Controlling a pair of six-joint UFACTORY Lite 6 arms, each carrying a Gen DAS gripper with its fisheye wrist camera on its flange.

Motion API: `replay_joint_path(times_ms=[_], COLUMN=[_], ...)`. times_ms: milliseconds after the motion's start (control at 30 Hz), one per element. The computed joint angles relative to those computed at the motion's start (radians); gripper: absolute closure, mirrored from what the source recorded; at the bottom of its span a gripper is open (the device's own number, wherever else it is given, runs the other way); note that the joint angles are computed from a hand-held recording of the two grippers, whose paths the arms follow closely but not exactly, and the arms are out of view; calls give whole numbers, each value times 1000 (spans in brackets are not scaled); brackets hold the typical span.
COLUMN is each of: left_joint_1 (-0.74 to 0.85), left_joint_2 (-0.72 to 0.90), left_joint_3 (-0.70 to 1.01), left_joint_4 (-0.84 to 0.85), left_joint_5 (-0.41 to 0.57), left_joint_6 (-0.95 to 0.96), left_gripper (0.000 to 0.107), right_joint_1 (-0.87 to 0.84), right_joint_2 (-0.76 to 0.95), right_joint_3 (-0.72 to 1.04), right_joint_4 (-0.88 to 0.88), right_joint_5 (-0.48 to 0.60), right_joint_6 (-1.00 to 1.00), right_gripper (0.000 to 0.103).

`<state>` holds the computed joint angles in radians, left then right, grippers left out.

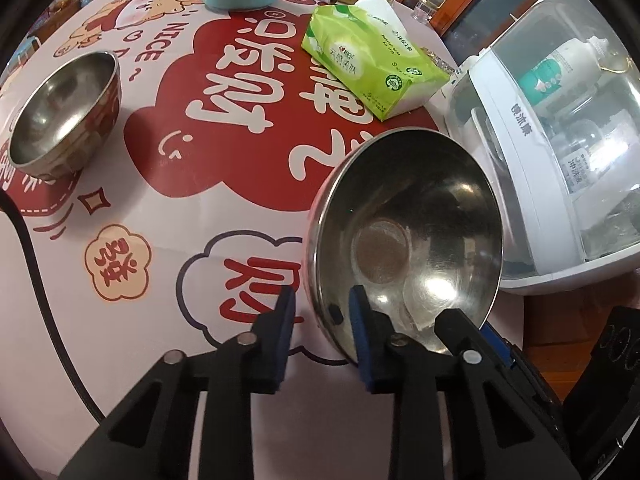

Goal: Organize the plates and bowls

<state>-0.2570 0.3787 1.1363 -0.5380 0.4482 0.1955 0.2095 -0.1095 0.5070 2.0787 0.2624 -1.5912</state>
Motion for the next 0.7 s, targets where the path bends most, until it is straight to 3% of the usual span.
replay_joint_path(times_ms=[133, 367, 700], left_joint_1=[-5, -1, 6], left_joint_2=[-10, -28, -121], left_joint_3=[-12, -40, -141], left_joint_4=[-21, -24, -1], left_joint_5=[-7, -9, -4], left_joint_6=[14, 26, 0], left_gripper=[90, 93, 93], right_joint_1=[3, 30, 66], right_joint_2=[-5, -6, -31], right_joint_3=[3, 11, 23], right_joint_4=[-49, -73, -428], right_joint_5=[1, -48, -85], right_joint_6=[39, 82, 426], right_gripper=[76, 83, 87])
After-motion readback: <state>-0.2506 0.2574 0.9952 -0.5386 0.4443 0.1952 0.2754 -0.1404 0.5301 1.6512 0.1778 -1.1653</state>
